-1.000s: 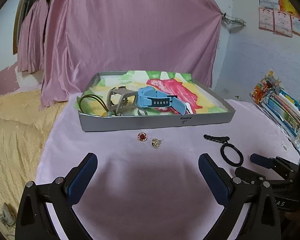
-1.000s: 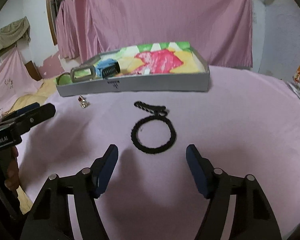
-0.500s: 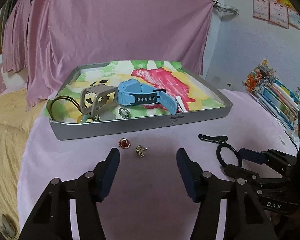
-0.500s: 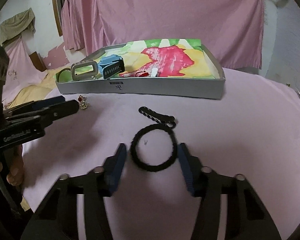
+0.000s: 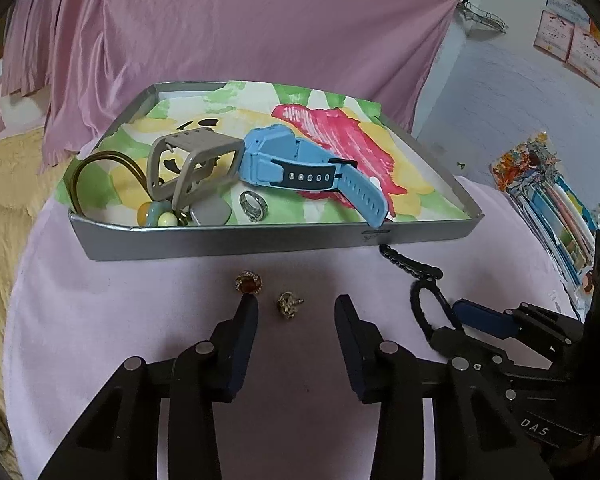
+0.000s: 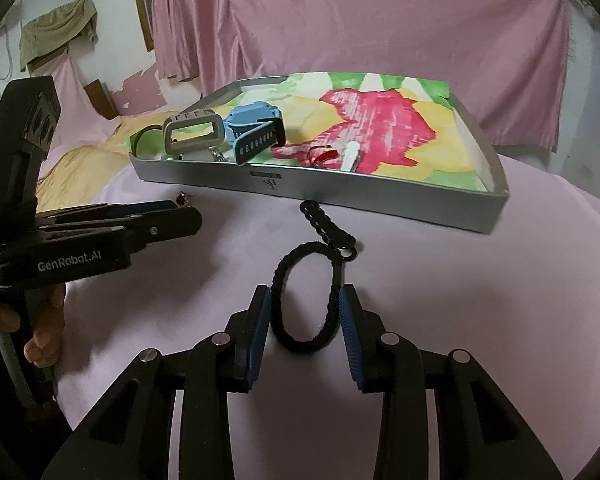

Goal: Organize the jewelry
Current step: 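Grasp the black beaded hair tie loop with the right tool while the left tool approaches the gold earring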

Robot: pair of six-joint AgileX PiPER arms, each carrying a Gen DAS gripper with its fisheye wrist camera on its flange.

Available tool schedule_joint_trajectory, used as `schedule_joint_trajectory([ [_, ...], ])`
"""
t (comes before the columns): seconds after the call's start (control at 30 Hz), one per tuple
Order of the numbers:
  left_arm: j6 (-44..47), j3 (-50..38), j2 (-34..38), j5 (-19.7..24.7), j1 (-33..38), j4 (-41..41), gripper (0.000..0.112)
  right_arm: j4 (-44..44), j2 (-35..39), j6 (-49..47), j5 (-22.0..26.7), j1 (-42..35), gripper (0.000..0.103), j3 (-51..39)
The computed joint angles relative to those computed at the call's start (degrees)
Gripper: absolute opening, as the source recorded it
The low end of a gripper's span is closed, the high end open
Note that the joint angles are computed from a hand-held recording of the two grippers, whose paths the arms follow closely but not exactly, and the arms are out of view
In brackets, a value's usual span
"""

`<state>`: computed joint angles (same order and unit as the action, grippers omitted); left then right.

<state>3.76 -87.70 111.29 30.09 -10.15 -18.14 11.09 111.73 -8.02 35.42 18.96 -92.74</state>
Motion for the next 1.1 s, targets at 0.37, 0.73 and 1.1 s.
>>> schedule_joint_trajectory([
  [0.37, -2.7, -2.0, 1.2, 1.1, -0.1, 2.7, 0.017, 5.5, 4.0, -5.3, 5.3, -1.0, 0.031, -7.1],
  [0.73, -1.1, -1.7, 1.1, 1.0, 0.5, 0.2, 0.017, 12.0, 5.8, -7.7, 5.8, -2.8, 0.031, -8.7],
  [1.1, -1.3, -1.1, 0.7, 0.7, 0.4, 0.3, 0.017, 2.0, 8.1, -1.3, 7.6, -0.7, 0.007, -13.7],
])
